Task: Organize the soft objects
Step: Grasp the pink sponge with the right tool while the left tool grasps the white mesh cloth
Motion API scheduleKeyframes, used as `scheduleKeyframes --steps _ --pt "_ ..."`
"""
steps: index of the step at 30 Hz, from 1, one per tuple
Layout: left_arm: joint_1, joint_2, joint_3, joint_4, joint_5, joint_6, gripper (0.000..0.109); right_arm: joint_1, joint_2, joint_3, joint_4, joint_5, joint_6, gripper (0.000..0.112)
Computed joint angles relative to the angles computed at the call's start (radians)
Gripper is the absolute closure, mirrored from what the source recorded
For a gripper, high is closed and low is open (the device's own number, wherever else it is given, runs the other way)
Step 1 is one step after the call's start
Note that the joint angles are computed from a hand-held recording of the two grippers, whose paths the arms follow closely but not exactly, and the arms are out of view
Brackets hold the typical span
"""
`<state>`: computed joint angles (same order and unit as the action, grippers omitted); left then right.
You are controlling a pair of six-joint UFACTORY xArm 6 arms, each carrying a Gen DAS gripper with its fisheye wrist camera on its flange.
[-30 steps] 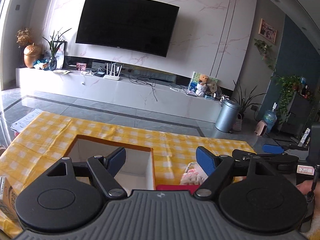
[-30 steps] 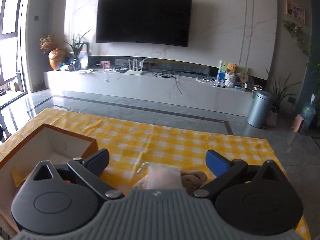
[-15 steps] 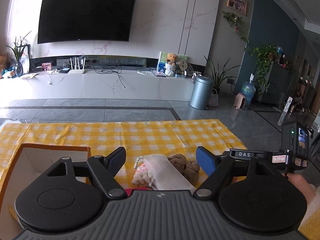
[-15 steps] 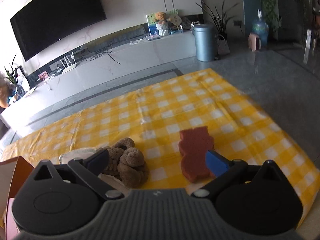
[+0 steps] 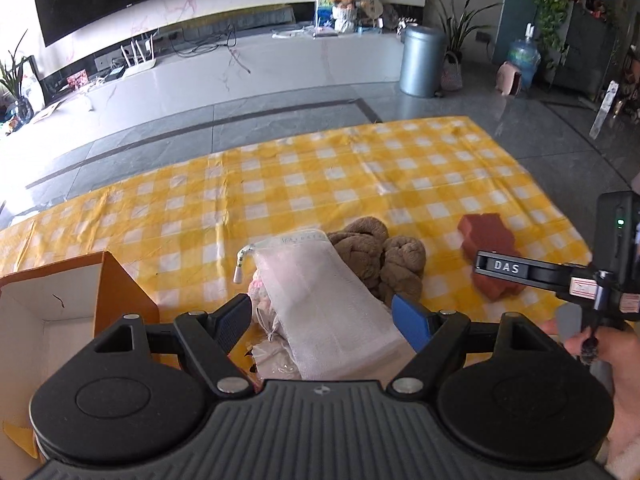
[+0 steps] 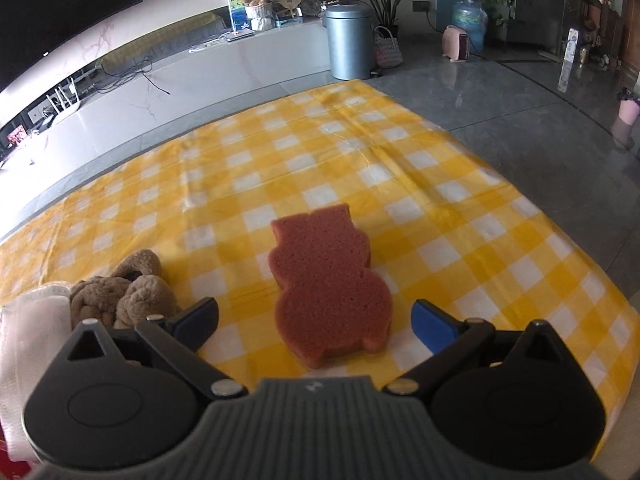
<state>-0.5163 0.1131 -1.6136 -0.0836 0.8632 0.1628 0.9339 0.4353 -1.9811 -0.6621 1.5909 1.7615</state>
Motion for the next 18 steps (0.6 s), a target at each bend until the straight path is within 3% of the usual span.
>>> scheduleKeyframes --steps 3,8,13,18 --pt "-0.012 0.086 -0.088 0.052 0.053 -0.087 0.015 -0.014 0.024 -0.021 0.031 0.045 -0.025 0.012" --pt "-0.029 0.164 -0.161 0.092 0.079 -0.127 0.015 -0.049 -0.038 0.123 0.087 -0.062 0.049 0.012" --pt "-0.055 0.237 -0.236 0.149 0.102 -0.163 0.015 -0.059 -0.029 0.117 0.089 -0.081 -0.011 0.012" --pt "-0.074 0.287 -0.292 0.200 0.138 -0.178 0.015 -0.081 -0.076 0.198 0.129 -0.142 0.050 0.012"
